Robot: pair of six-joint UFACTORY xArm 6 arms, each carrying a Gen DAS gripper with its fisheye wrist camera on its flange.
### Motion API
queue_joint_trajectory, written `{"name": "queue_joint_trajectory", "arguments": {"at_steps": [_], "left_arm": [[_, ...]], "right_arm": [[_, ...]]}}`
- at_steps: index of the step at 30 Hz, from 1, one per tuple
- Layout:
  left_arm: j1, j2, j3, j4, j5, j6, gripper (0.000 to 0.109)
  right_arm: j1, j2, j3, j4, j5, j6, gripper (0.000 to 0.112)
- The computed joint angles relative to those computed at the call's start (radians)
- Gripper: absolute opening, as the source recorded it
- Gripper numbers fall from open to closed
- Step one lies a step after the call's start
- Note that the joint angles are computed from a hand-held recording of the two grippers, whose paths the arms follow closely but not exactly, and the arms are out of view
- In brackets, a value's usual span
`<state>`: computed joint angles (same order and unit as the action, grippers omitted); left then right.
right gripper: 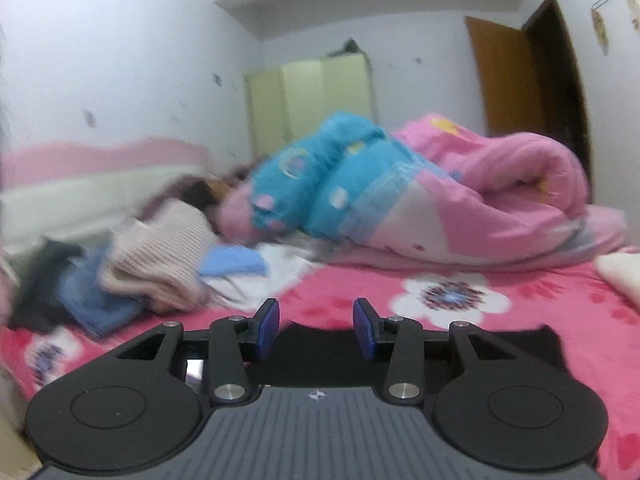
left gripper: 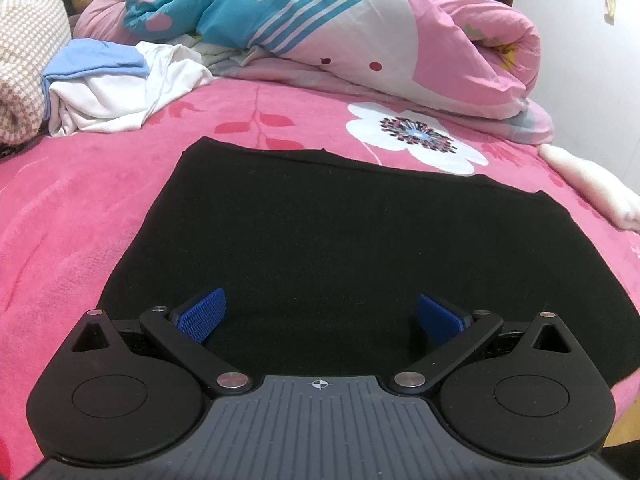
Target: Fold clothes
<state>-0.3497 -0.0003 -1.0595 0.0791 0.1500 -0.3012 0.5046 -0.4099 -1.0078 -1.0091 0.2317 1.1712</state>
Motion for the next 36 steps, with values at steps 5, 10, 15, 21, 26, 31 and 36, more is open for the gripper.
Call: {"name": "queue_joint_trajectory", "arguments": {"at_steps": [5, 10, 15, 21, 26, 31, 36], "left_arm": [[0.003, 0.006, -0.008, 0.098, 0.007, -0.080, 0.103], [0.006, 0.009, -0.015, 0.192, 0.018, -0.151, 0.103], [0.007, 0.015, -0.028, 0.319, 0.039, -0.240, 0.103], [0.008, 0.019, -0.034, 0.379, 0.046, -0.296, 0.103], [0.010, 0.019, -0.032, 0.463, 0.043, -0.367, 0.103], [0.011, 0.023, -0.037, 0.530, 0.045, -0.432, 0.103], [0.011, 0.022, -0.036, 0.568, 0.045, -0.471, 0.103]], "right_arm": [[-0.043, 0.100, -0.001, -0.003, 0.092, 0.010, 0.043], [-0.098, 0.221, -0.045, 0.056, 0.101, -0.047, 0.043], [-0.134, 0.332, -0.118, 0.094, 0.094, -0.118, 0.043], [-0.152, 0.425, -0.182, 0.050, 0.140, -0.103, 0.043], [-0.163, 0.429, -0.160, -0.031, 0.111, -0.040, 0.044], [-0.171, 0.431, -0.158, -0.058, 0.097, -0.019, 0.046], [-0.180, 0.428, -0.149, -0.083, 0.075, 0.013, 0.047]]}}
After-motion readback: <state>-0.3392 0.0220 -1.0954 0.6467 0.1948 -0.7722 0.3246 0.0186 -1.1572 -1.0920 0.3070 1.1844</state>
